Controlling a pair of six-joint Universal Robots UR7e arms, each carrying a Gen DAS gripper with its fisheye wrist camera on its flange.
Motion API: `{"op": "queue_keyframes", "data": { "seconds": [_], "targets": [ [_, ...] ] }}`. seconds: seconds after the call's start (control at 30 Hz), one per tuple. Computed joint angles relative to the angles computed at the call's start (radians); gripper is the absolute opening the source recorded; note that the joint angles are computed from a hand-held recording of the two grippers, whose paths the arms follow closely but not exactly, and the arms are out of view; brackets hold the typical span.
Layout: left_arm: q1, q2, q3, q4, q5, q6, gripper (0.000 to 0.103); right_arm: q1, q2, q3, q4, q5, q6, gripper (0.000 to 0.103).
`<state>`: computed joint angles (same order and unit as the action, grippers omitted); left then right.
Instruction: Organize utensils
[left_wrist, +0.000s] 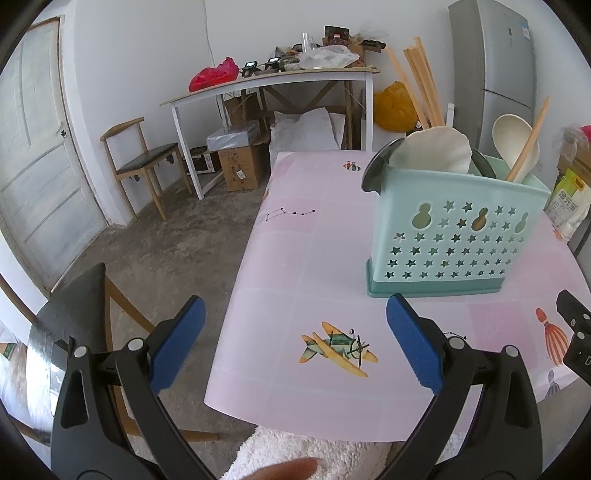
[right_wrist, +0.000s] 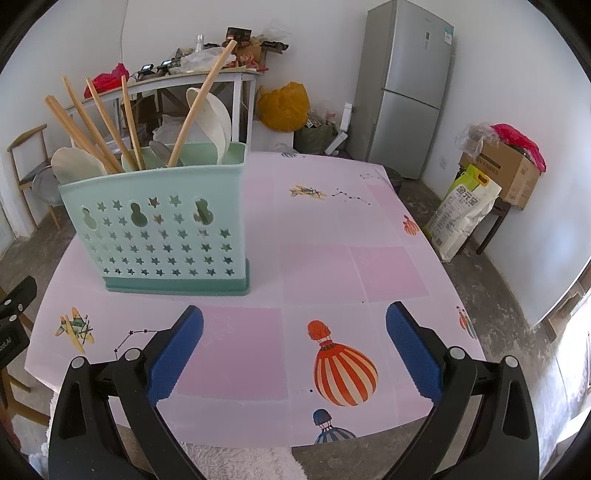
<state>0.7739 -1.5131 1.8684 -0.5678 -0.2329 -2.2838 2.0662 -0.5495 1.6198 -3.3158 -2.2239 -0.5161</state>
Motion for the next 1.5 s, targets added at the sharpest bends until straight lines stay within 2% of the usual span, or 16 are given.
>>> {"op": "queue_keyframes", "data": {
  "seconds": [1.5],
  "targets": [
    [0.007,-0.02,0.031,-0.108,-0.007,0.09,0.095,0.012,0.004,-0.012,0.006,-0.001,0.006,0.096]
  ]
}}
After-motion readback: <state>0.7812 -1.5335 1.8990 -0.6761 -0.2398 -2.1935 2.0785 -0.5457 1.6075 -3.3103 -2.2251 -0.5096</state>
